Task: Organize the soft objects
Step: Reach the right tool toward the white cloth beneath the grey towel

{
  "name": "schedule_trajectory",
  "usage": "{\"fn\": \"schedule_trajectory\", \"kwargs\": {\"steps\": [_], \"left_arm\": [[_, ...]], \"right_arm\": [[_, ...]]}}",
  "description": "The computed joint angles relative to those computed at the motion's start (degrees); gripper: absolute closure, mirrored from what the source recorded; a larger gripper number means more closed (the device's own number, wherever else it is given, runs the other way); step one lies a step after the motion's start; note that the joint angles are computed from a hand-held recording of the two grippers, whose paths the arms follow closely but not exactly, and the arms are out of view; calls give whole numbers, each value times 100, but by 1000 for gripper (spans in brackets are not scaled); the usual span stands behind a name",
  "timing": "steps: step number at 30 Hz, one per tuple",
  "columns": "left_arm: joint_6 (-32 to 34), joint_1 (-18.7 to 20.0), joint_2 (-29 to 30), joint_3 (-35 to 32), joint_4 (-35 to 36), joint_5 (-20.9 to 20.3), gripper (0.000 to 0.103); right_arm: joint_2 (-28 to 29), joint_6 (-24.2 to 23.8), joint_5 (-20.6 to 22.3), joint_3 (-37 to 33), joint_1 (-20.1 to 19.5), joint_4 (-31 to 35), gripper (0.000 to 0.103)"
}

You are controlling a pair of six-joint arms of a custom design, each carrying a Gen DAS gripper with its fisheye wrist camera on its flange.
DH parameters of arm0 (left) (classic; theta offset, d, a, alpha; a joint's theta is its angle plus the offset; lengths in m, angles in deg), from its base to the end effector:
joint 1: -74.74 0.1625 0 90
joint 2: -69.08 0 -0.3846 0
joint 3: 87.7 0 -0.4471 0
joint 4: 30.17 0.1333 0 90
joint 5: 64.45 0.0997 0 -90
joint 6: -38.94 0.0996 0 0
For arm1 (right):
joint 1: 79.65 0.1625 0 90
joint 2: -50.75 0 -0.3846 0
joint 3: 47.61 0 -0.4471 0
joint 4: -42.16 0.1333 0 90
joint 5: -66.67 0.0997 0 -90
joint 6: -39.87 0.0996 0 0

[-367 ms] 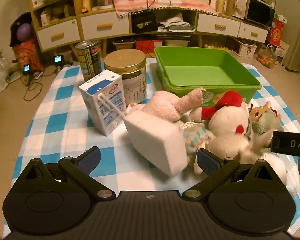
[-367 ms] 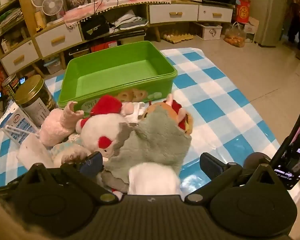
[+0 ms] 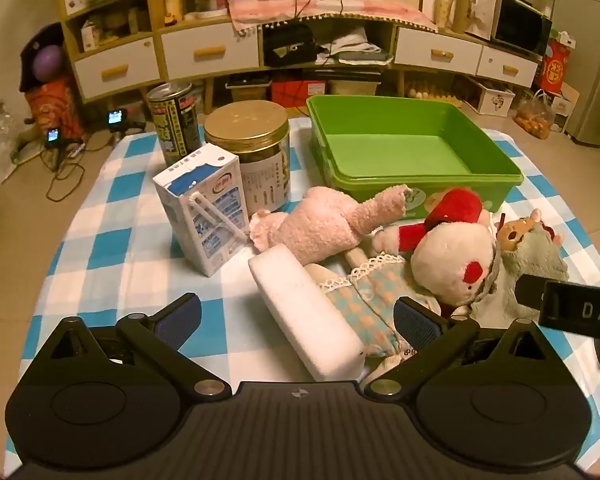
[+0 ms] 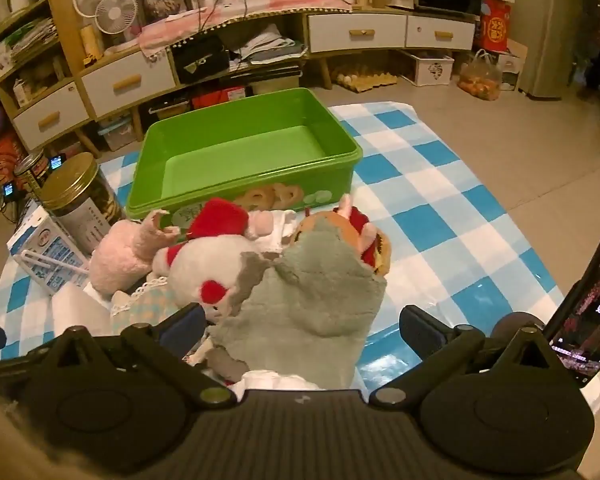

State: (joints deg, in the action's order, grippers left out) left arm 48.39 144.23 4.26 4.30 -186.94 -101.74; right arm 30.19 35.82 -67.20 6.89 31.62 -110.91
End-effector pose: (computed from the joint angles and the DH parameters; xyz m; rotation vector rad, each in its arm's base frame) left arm -0.0380 -0.7082 0.3234 0.1851 2.1723 -0.8714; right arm 0.3694 -0.7716 0.0338 0.2759 -2.3535 0.7475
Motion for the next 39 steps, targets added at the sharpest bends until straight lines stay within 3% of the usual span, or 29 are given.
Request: {"fn": "schedule_trajectory", "kwargs": {"steps": [39], "left_arm": [[-55,64,31,-43,-10,3,5]], "right_arm": [[105,-303,-101,100,173,-243,14]]}}
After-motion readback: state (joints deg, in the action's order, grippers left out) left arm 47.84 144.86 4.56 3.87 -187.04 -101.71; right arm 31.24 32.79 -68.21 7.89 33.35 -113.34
